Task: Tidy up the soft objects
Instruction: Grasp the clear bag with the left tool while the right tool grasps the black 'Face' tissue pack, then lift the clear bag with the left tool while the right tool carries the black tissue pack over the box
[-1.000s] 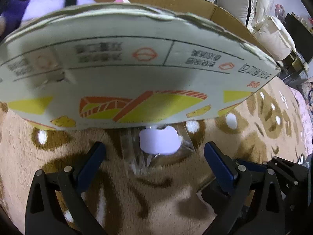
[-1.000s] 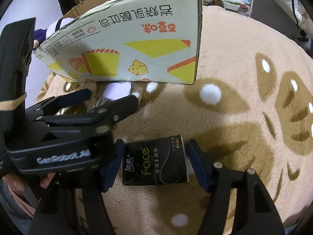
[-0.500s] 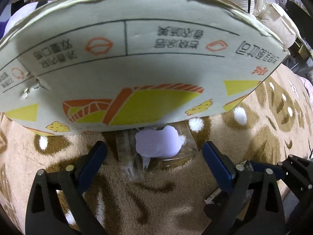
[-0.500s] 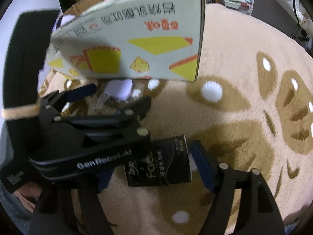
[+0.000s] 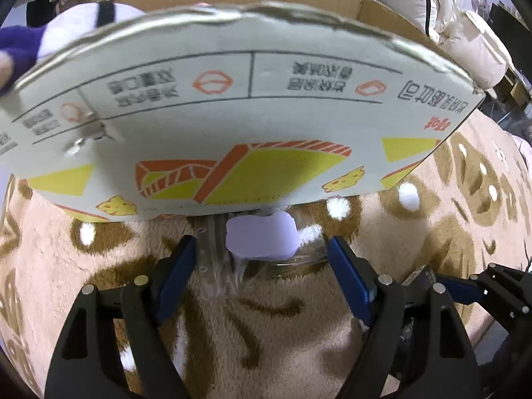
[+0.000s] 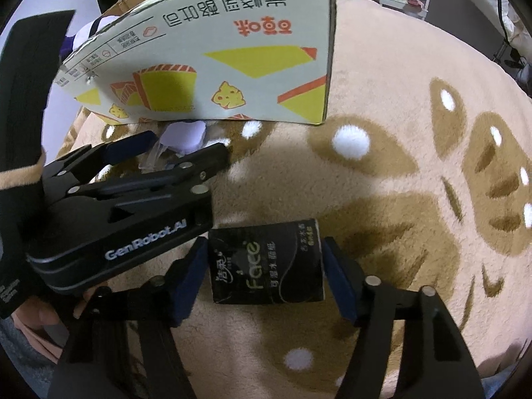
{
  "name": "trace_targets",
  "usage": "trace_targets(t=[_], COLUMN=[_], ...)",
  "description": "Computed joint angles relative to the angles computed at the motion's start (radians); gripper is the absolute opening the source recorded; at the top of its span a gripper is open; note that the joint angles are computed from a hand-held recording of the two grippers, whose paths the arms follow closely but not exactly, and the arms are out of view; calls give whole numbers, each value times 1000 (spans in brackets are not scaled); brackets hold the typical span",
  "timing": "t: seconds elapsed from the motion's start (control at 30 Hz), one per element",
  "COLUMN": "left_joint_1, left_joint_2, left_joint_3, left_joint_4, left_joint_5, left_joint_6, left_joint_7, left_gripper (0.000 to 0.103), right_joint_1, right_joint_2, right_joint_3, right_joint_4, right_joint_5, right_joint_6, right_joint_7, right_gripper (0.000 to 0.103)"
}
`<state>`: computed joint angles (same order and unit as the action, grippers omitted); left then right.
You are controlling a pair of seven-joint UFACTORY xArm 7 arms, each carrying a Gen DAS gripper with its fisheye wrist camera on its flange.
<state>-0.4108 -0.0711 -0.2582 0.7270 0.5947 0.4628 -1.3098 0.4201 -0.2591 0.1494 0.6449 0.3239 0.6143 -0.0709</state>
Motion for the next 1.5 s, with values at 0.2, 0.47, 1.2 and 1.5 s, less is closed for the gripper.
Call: trace_targets(t=[0.2, 0.47, 1.2, 1.5], left_joint_1=[8, 38, 57, 110], left_joint_2=[-71, -222, -509, -544], left_joint_3=[-17, -111, -332, -380], left_joint_4=[-61, -130, -67, -25], left_joint_5=[-7, 16, 179, 290], left_joint_6=[13, 157, 491, 561], left_joint_7=[-52, -132, -295, -292], left_gripper=[79, 79, 79, 79], right_joint_1=[-17, -48, 73, 10], right_joint_2=[12, -21, -263, -273], right_joint_3=[-25, -37, -82, -20], right_joint_4=[3, -11, -149, -161], right_joint_5=[28, 12, -27, -151], right_joint_6=[-10, -51, -558, -724], right_joint_7=[-50, -41, -11, 101], right_gripper=[69, 69, 68, 68])
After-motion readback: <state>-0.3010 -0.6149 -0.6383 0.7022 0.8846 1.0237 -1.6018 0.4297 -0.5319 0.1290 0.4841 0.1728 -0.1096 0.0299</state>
